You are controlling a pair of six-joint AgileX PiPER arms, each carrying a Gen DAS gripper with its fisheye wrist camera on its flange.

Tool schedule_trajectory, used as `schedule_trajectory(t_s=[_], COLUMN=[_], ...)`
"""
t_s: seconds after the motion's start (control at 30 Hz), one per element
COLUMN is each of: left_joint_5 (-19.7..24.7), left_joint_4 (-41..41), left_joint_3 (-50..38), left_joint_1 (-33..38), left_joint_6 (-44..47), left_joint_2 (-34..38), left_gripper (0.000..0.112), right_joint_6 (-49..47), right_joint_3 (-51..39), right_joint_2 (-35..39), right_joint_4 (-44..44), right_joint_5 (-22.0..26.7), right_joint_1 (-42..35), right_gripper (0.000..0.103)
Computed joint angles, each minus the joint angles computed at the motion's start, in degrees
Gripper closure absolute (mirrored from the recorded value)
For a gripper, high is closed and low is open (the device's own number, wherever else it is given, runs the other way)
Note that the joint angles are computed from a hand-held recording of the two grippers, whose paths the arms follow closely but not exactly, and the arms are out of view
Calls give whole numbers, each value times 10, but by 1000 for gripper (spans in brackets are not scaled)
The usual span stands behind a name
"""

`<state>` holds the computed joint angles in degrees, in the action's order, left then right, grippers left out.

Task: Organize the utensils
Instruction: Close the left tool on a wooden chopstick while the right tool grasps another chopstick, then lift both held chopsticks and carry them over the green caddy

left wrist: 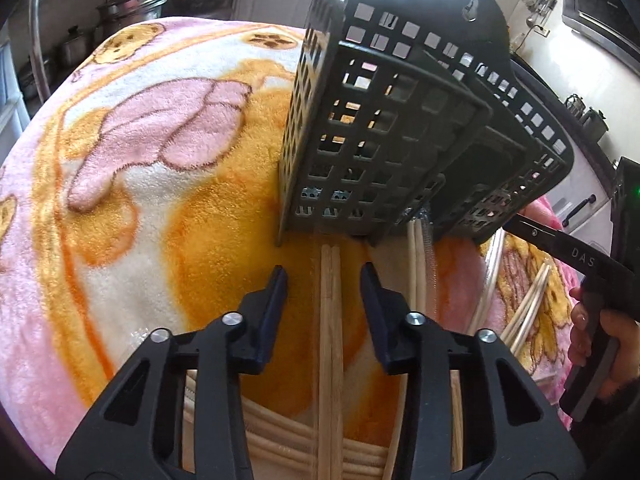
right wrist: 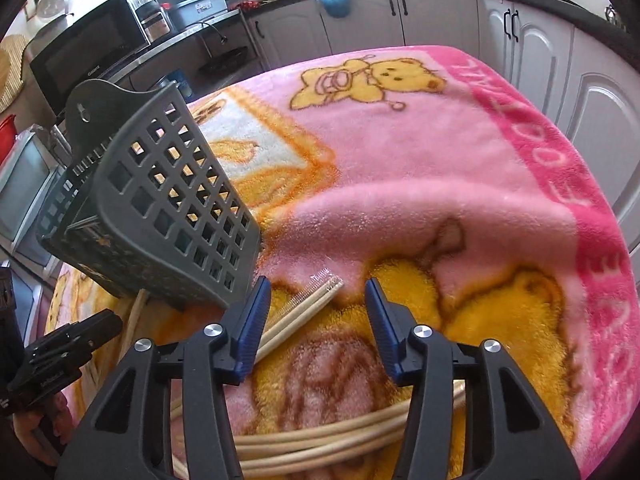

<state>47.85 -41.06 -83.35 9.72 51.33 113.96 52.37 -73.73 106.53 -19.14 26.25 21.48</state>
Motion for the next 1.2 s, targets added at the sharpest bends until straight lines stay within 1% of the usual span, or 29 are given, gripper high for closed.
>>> schedule_trajectory(t_s=[0.03, 0.07, 0.2, 0.23, 0.27, 0.3, 0.37, 0.47, 0.6, 0.7, 0.83, 0.9, 0.93, 1.1, 1.2], left_joint_5=[-2, -6, -8, -8, -9, -8, 0, 12, 21, 31, 49, 57, 63, 92, 96], left_joint_4=[2, 5, 4, 6, 9, 7, 2, 1, -9, -22, -47, -64, -74, -108, -121], left_joint_3=[0, 1, -1, -2, -6, -8, -15, -25, -26, -16, -1, 2, 5, -17, -15], left_joint_1=[-1, -2, -2, 0, 0, 1, 8, 16, 29, 43, 65, 78, 87, 113, 116], left_joint_6=[-1, -3, -6, -7, -12, -13, -9, -6, 10, 26, 52, 68, 76, 90, 95], left_joint_2=[1, 1, 5, 6, 8, 10, 17, 20, 21, 7, -18, -31, -41, -64, -81], left_gripper=[88, 90, 94, 97, 100, 101, 103, 105, 105, 105, 106, 106, 109, 109, 109], right_joint_6=[-12, -19, -42, -41, -24, -10, -2, 43, 133, 185, 231, 237, 243, 262, 269], right_joint_3=[-4, -8, -15, -16, -15, -15, -13, 0, 35, 55, 79, 78, 83, 93, 97], right_joint_2=[5, 9, 22, 23, 23, 23, 20, 7, -34, -63, -102, -112, -121, -156, -177], right_joint_4=[10, 17, 42, 41, 22, 7, -4, -52, -150, -213, -274, -287, -295, -326, -341], right_joint_5=[1, 4, 4, 4, 5, 4, 4, 4, 5, 17, 31, 38, 40, 55, 64], right_joint_1=[-2, -4, -14, -15, -13, -11, -9, 0, 20, 37, 58, 66, 69, 94, 111], right_gripper=[63, 67, 77, 79, 83, 89, 90, 92, 93, 93, 94, 94, 94, 95, 96])
